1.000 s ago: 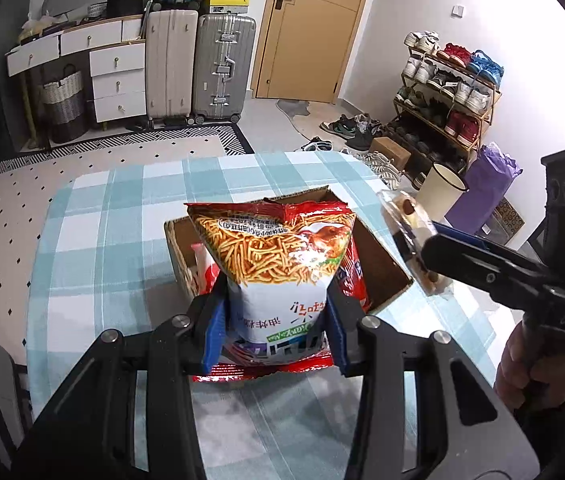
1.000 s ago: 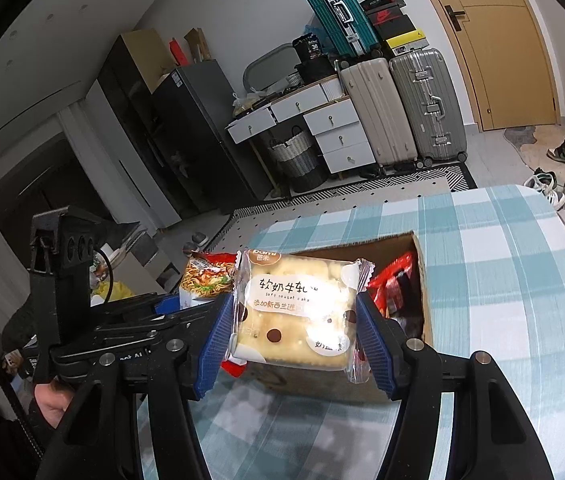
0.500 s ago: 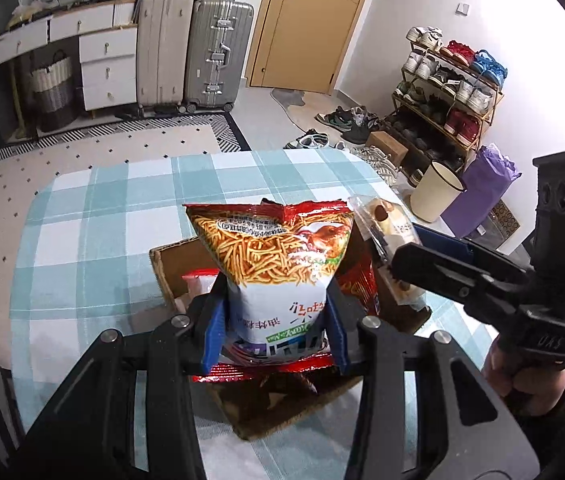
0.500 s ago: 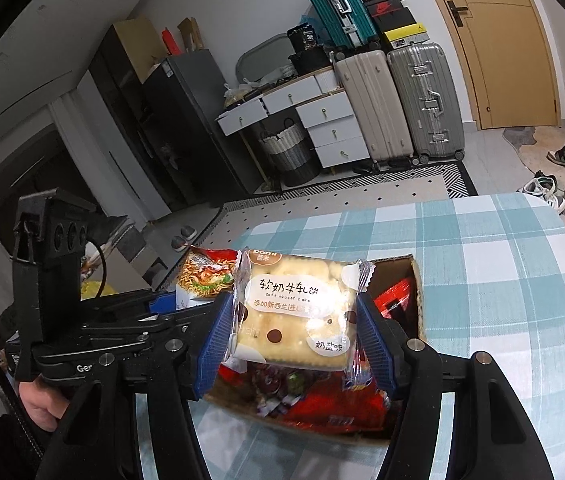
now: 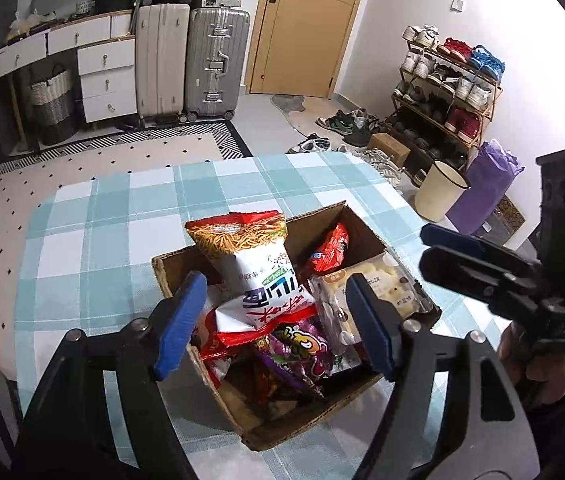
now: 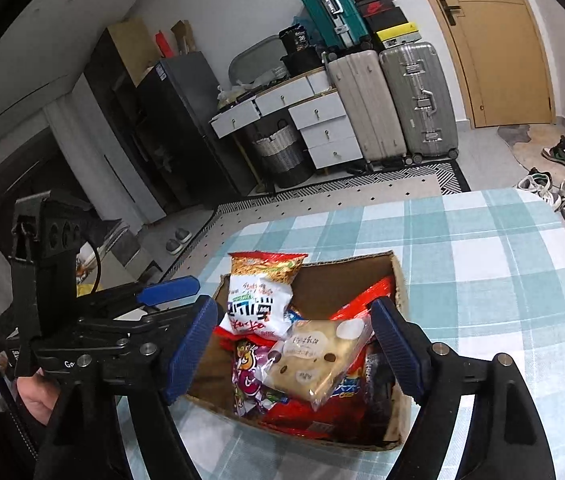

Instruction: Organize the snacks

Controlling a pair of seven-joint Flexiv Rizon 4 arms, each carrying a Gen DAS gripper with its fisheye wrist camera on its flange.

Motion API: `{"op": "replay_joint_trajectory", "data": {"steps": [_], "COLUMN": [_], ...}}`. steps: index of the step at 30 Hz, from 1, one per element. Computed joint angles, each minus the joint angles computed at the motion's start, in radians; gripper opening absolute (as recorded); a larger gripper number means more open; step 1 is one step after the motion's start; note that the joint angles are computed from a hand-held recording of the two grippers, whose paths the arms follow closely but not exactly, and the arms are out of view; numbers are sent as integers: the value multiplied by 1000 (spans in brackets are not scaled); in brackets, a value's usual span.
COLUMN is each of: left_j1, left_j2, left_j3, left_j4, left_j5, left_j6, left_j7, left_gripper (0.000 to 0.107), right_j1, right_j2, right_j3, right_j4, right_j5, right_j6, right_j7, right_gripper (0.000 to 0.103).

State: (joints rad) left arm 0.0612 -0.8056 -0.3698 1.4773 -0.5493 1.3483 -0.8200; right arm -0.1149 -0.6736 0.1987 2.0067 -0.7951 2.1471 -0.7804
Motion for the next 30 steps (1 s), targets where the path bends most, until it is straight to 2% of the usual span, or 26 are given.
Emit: {"op": "replay_joint_trajectory", "data": {"steps": [6, 11, 14, 19, 26, 30], "left_j1": [19, 48, 76, 108, 155, 198], "left_j2": [39, 75, 98, 132, 166, 180], "left_j3": [-28, -67, -103, -135, -171, -217], "left_j4": [66, 133, 181, 250, 319, 362], "left_j5": [-10, -21, -21, 7, 70, 118], "left_j6": [40, 101, 139, 208, 250, 276], "left_j7": [13, 15, 16, -20, -98, -131], "left_gripper": [73, 78, 78, 83, 84, 90], "right_j1": [21, 50, 77, 114, 157, 179], "right_j2": [20, 55, 75, 111, 171, 202], "right_j3": [-19, -34, -50, -67, -78, -82], "right_j4": [18, 53, 76, 115, 190, 233], "right_j5": [42, 90, 137, 216, 317, 366], "right_j6": [24, 44, 54, 60, 102, 132], "right_j7": [-30, -68, -103, -169, -264, -314], "right_gripper": [81, 81, 85, 86, 94, 95]}}
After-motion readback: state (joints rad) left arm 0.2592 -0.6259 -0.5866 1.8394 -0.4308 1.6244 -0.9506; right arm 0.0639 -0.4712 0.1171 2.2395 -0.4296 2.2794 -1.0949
